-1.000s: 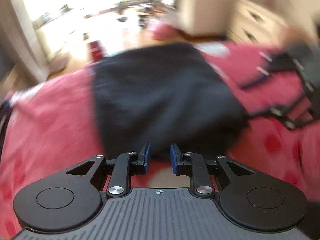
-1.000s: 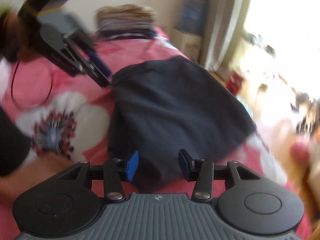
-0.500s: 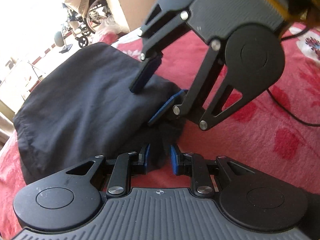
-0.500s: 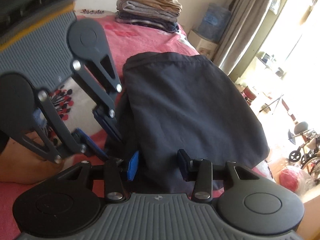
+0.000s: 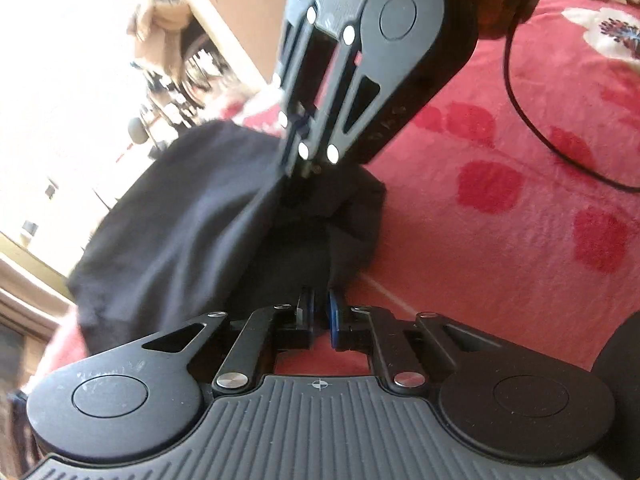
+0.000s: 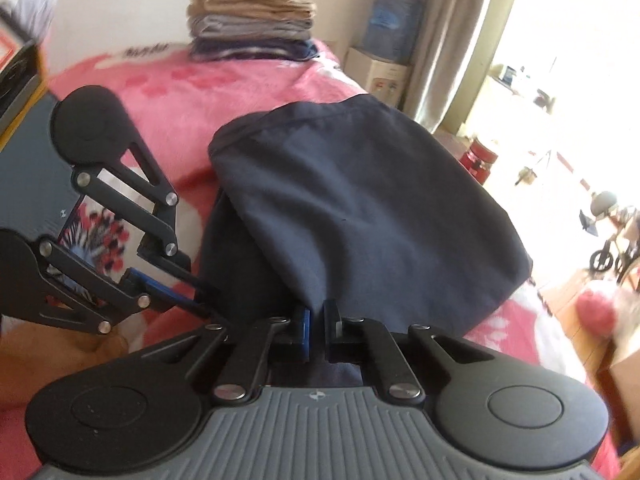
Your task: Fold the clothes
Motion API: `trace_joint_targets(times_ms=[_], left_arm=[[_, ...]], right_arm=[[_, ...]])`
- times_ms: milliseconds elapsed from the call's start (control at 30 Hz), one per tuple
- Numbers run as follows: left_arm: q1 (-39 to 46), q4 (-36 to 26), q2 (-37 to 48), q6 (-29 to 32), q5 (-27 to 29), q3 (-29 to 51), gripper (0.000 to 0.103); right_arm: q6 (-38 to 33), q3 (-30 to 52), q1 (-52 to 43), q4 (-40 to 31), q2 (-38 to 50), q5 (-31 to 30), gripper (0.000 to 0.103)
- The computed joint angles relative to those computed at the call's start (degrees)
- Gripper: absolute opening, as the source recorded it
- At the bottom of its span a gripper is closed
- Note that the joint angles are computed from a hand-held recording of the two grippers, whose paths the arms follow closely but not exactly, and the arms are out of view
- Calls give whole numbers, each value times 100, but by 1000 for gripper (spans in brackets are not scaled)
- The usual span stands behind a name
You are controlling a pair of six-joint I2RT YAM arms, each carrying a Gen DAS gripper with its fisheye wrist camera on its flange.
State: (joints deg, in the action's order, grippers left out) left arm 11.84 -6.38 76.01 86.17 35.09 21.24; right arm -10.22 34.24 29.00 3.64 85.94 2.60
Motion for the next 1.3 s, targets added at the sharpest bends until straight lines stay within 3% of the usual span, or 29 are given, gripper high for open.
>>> trace_joint_targets(times_ms=[267,400,467,567,767,800,833,1000,1300], left_arm=[[-286,472,-66,-918,-159,70,1],[-78,-781,0,-198,76,562,4],[-36,-1000,5,326,-84,544,10],[-126,-680,65,532,-416,351,24],[-205,-110,268,282,-399,244,25],[-227,55,378,178,-370,275,18],[-245,216,460,44,-327,299,3],[-327,491,473,-830,12,483,0],[-706,932,941,-2658,-507,653,0]], right_arm=[[50,-71,-95,55,-133,-137,6],[78,-65,-148,25,-144,-188,6],[96,-66,-168,3,-160,-222,6],[108,-45,-181,45,-96,-246,6],[139,-32,-177,75,-62,-236,6],[133,-26,-179,77,-53,-239,6],[129,-32,-179,94,-53,-239,6],[131,-60,-178,145,-57,-264,6],[28,-113,-208,207,-144,-353,6]])
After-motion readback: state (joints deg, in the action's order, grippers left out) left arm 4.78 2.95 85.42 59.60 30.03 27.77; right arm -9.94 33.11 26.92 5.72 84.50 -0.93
